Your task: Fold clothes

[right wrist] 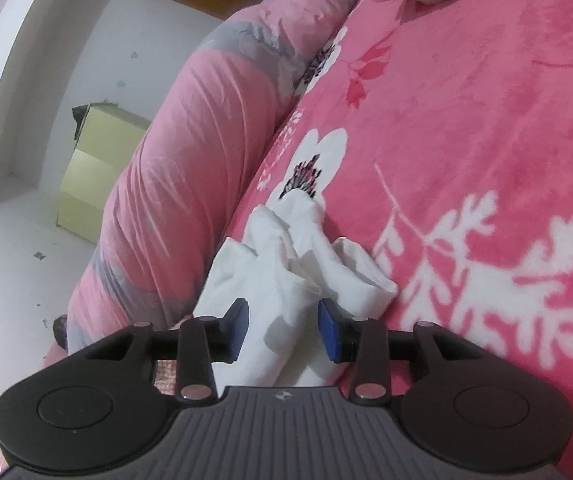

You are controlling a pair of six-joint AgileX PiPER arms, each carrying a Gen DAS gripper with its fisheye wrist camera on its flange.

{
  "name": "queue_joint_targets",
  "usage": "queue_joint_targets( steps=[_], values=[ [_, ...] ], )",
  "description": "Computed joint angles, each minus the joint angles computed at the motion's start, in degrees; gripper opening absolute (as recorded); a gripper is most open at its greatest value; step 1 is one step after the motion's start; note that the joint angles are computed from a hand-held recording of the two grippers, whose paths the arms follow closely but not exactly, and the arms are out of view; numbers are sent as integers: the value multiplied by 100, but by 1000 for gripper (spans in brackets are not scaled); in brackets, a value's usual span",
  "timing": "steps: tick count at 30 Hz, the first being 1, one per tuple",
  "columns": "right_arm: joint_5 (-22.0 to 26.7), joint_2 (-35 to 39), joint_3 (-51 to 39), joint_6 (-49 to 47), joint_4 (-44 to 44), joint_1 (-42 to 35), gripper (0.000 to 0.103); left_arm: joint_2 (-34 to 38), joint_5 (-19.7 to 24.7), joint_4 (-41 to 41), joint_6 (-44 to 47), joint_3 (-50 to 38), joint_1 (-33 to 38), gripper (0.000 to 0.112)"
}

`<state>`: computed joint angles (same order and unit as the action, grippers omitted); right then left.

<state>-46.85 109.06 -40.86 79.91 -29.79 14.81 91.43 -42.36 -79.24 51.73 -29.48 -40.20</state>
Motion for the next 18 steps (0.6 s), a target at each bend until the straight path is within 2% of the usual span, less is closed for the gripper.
queue_joint_targets(
  steps=[3,5,7,8,10,11,13,15,17,18],
  values=[
    [251,54,-290,254,-422,-13,41,-8,-6,114,-181,34,18,23],
    [498,112,-567,514,-865,5,36,9,-30,173,-270,44,13,24],
    [706,184,-835,618,-1217,80,0,58,-51,225,-355,26,17,24],
    [830,166,-895,402,-1106,172,0,107,-77,256,-399,4,23,24],
    [885,-75,-743,-587,-322,363,0,226,-214,174,-382,-58,-29,19],
    [727,-212,-576,-1124,123,427,0,266,-317,112,-327,-75,-100,16],
    [654,-493,-303,-1846,786,546,0,362,-584,-17,-161,-110,-299,13],
    [839,-507,-171,-2394,1223,657,0,524,-897,-203,112,-189,-543,11],
    [1063,-423,-132,-2587,1411,682,0,609,-909,-273,287,-228,-570,11],
    [1013,-376,-106,-2339,1279,611,0,622,-876,-311,401,-249,-561,11]
  ],
)
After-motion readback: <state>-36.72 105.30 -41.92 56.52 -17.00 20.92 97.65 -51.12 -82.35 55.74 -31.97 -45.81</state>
